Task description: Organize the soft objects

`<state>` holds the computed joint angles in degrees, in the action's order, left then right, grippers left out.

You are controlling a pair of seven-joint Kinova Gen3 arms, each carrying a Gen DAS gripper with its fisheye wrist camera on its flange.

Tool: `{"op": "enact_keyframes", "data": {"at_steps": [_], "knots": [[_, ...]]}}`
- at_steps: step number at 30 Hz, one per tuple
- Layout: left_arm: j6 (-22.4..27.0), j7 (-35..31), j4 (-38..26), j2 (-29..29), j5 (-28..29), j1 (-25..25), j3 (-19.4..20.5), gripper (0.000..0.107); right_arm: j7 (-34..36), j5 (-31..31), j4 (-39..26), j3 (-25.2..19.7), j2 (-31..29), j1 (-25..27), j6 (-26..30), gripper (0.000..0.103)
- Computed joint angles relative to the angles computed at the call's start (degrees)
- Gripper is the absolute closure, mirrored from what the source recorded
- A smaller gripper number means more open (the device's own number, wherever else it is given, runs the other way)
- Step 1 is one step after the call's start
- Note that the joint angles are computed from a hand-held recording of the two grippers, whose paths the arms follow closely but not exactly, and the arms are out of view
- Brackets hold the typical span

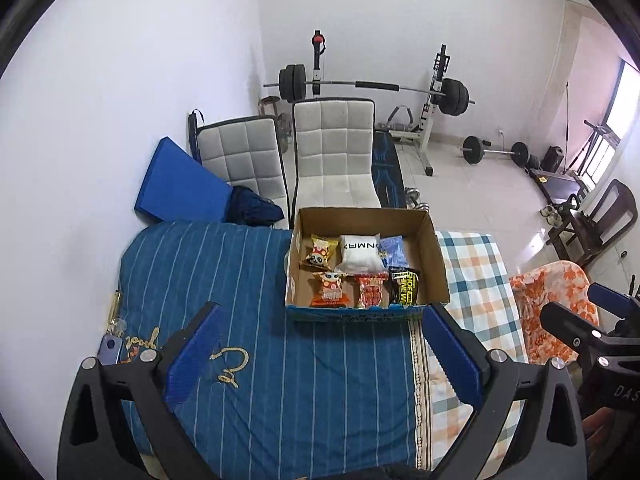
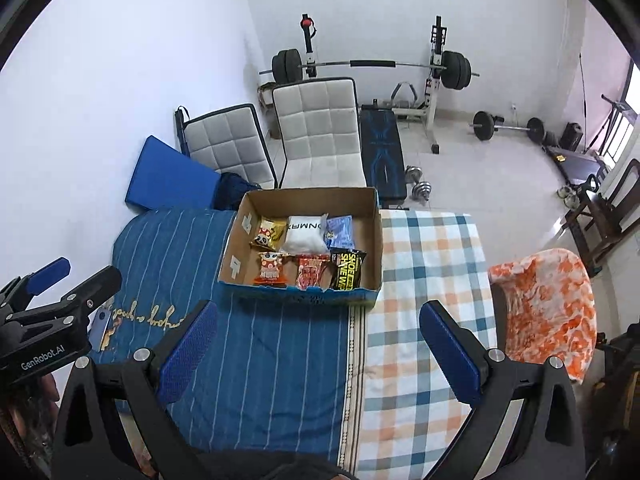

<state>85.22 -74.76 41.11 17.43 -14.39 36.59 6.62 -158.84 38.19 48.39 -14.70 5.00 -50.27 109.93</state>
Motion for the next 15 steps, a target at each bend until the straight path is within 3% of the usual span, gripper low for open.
{"op": "enact_keyframes", "data": {"at_steps": [7,15], "knots": [[-1.4,0.3,0.9,-1.0,0.0,0.0,0.2,0.007,0.4,4.2,-2.9,0.0,0.9,-3.0,3.0,0.001],[-2.4,0.9,1.8,-1.9,-1.0,0.3,0.5,0.006,0.1,3.9,-2.5,0.1,0.5,-2.8,2.5,0.001]]}}
